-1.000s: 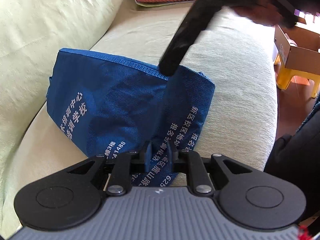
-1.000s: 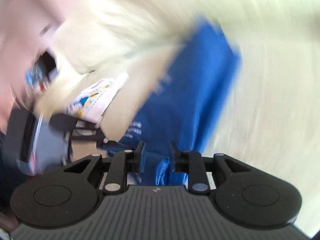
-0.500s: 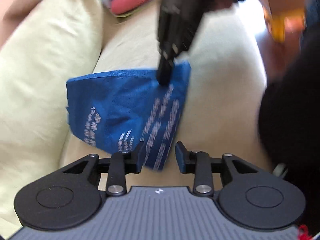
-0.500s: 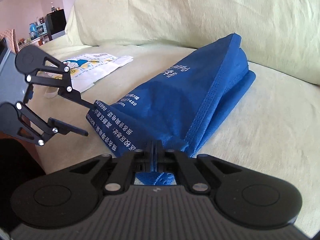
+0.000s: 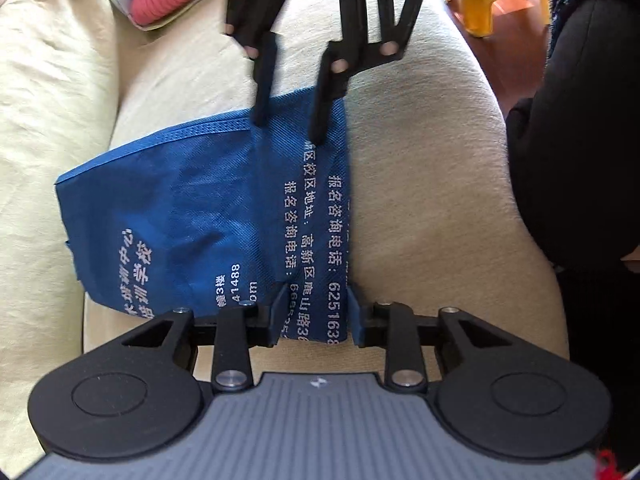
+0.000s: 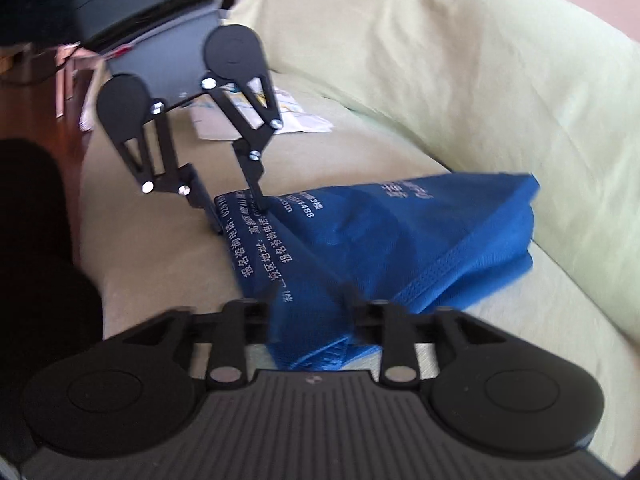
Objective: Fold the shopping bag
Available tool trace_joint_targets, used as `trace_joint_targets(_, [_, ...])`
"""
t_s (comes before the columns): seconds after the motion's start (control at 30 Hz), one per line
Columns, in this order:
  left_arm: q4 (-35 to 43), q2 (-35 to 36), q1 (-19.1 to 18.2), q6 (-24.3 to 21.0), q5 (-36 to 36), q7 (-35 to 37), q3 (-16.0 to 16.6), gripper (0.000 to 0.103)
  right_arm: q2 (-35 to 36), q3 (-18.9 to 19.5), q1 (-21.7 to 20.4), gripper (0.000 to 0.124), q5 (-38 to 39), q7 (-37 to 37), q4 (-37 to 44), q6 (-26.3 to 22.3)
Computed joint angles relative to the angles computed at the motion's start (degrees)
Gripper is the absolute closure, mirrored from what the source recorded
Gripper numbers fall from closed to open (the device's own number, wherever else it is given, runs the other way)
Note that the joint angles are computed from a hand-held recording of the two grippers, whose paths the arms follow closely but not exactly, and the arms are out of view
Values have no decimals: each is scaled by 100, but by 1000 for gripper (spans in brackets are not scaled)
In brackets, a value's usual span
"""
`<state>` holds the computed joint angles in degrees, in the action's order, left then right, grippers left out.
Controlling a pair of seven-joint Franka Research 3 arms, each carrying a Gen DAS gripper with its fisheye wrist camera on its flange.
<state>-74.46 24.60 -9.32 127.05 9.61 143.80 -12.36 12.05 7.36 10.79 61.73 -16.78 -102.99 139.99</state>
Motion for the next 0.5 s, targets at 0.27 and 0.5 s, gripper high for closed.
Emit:
trace_joint_targets(0.27, [208, 141, 41, -163, -145, -43, -20, 67, 40, 46, -2, 65, -85, -1568, -75, 106])
trace_joint_targets(0.5, [-79, -2, 149, 248, -437, -538, -17, 62, 516, -73, -31, 83, -755, 682, 757, -609])
